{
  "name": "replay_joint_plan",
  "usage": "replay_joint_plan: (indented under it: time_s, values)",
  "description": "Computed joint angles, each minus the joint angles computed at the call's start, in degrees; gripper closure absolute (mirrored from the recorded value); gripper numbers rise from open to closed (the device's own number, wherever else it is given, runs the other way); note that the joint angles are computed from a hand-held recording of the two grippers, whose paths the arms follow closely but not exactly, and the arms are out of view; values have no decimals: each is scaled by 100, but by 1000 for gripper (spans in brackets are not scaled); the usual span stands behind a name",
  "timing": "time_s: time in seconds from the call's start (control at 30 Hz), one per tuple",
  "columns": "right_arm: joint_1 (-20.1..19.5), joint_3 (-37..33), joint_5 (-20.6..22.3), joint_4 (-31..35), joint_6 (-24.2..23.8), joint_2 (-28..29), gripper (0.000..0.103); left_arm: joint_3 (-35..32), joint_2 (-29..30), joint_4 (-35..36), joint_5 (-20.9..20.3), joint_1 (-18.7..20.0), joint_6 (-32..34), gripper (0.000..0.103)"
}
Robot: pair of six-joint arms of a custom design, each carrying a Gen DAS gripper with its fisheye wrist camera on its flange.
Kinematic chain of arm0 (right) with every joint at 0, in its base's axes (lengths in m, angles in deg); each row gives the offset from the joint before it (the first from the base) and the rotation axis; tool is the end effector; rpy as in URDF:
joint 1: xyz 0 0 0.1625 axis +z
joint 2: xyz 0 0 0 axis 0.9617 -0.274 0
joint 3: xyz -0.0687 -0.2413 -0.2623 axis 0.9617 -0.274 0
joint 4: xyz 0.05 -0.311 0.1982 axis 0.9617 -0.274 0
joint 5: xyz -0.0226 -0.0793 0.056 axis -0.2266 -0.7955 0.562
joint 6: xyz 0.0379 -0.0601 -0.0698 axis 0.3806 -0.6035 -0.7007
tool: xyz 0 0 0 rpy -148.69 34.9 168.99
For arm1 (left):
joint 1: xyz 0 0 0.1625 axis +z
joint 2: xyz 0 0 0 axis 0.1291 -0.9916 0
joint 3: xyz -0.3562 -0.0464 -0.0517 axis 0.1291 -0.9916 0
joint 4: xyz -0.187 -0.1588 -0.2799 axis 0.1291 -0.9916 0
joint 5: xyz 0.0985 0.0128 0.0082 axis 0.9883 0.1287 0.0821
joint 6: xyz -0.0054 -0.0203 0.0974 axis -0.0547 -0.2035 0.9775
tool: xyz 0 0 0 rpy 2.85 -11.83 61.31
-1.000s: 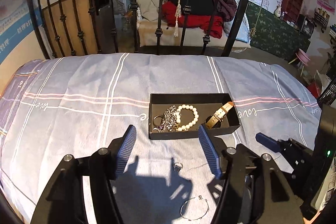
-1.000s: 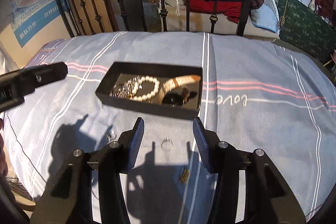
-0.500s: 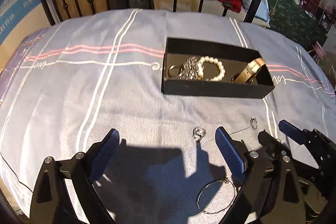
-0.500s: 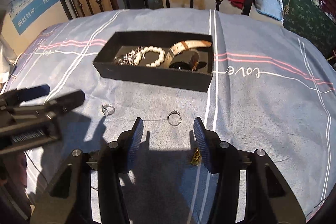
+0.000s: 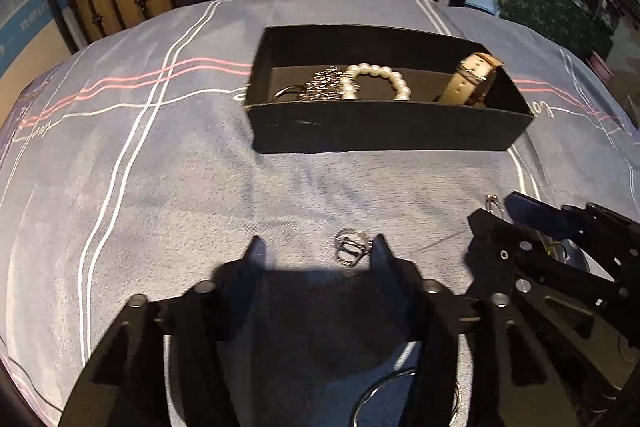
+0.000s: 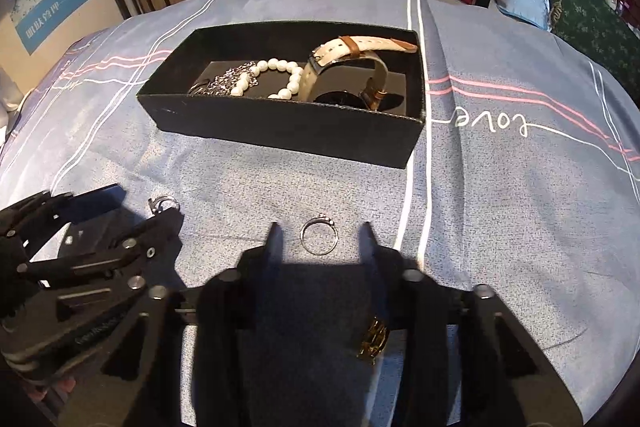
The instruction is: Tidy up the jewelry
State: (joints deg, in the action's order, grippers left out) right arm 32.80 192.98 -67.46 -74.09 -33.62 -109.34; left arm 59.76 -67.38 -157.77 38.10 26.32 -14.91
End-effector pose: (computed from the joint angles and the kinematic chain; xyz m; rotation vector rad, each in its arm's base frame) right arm 0.2228 -0.4731 0.1921 0.5839 -2.4079 0.5301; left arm -0.2995 -0.4513 0.1298 0.2818 2.2923 -0.6205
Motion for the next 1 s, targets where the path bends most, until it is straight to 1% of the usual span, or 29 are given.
replay_joint_plan:
  time_s: [0.03,0.07,0.1,0.17,0.23,0.37,0.5,0.57,0.7,0.87,1.0]
  values:
    - [18,-11,-4,31,-5,5,85,41,18,-151,-19,-25,169,78]
    - [33,-29,0,88,27,-3,91,37,37,-171,-17,-49,205,84]
    - [47,-34,-3,128,53,-16,96,43,27,-208,-27,-51,215,86]
    - [58,-25,14,161,132,-56,100,124,-84,-340,-110,-44,191,86]
    - [54,7,106,193,211,-152,100,179,-198,-373,-97,-85,157,86]
    - [156,-12,209,164,205,-294,100,160,-416,-351,58,-193,124,86]
    - [312,-342,274,247,143,-284,100,-130,-432,-470,314,-296,433,86]
    - [382,-598,297,314,99,-210,100,-406,-273,-642,489,-274,726,86]
    - [464,-1278,257,468,28,129,100,-1027,108,-686,692,-117,1195,86]
    - [365,-1891,219,790,106,524,100,-1523,475,-689,680,149,1534,86]
    - [270,-2082,170,890,122,712,100,-1731,640,-534,636,274,1561,86]
